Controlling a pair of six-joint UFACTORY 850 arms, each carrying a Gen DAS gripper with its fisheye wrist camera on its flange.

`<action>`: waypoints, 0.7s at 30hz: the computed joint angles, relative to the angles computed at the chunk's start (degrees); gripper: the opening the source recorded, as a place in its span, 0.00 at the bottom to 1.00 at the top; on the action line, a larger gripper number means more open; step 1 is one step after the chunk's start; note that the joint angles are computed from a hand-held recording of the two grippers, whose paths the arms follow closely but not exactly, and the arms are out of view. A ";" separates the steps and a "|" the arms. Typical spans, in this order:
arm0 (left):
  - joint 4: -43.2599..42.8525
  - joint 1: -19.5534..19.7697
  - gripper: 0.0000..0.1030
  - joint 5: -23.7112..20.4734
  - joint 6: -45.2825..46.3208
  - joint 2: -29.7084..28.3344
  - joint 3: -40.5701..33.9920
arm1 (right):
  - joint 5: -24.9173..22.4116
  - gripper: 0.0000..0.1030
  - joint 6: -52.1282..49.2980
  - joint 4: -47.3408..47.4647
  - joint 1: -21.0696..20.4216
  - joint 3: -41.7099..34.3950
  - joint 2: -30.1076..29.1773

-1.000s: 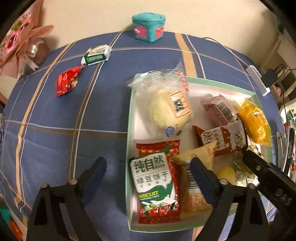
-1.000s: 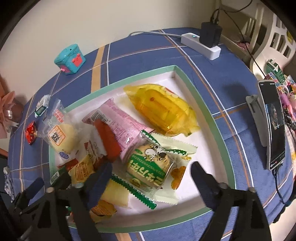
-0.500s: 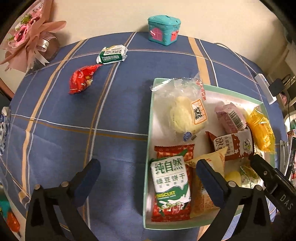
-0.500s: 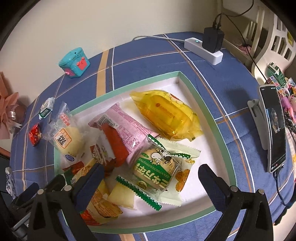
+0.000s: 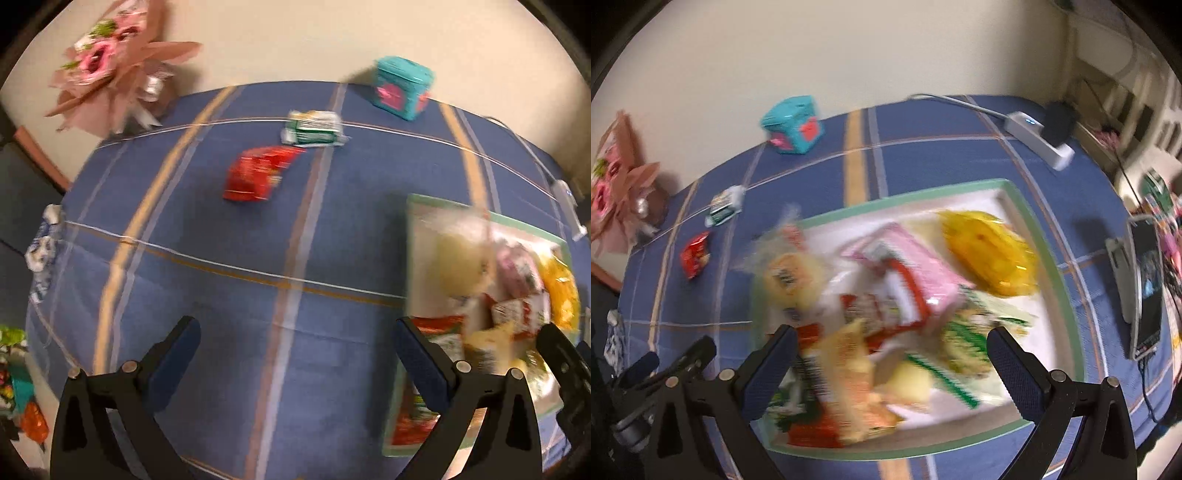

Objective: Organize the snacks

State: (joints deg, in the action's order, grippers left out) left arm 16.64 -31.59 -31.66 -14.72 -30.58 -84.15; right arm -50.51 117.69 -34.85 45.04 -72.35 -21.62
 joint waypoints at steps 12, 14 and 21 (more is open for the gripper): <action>3.25 6.46 1.00 -1.28 -3.86 -1.40 -2.87 | -0.99 1.00 -12.68 0.83 0.35 -17.99 -11.92; 3.54 7.49 1.00 -1.59 -4.54 -1.54 -3.24 | -1.25 1.00 -14.50 1.37 0.40 -20.57 -13.75; 3.54 10.60 1.00 -2.29 -5.17 -2.26 -4.59 | -0.83 1.00 -18.75 3.07 0.31 -27.38 -18.64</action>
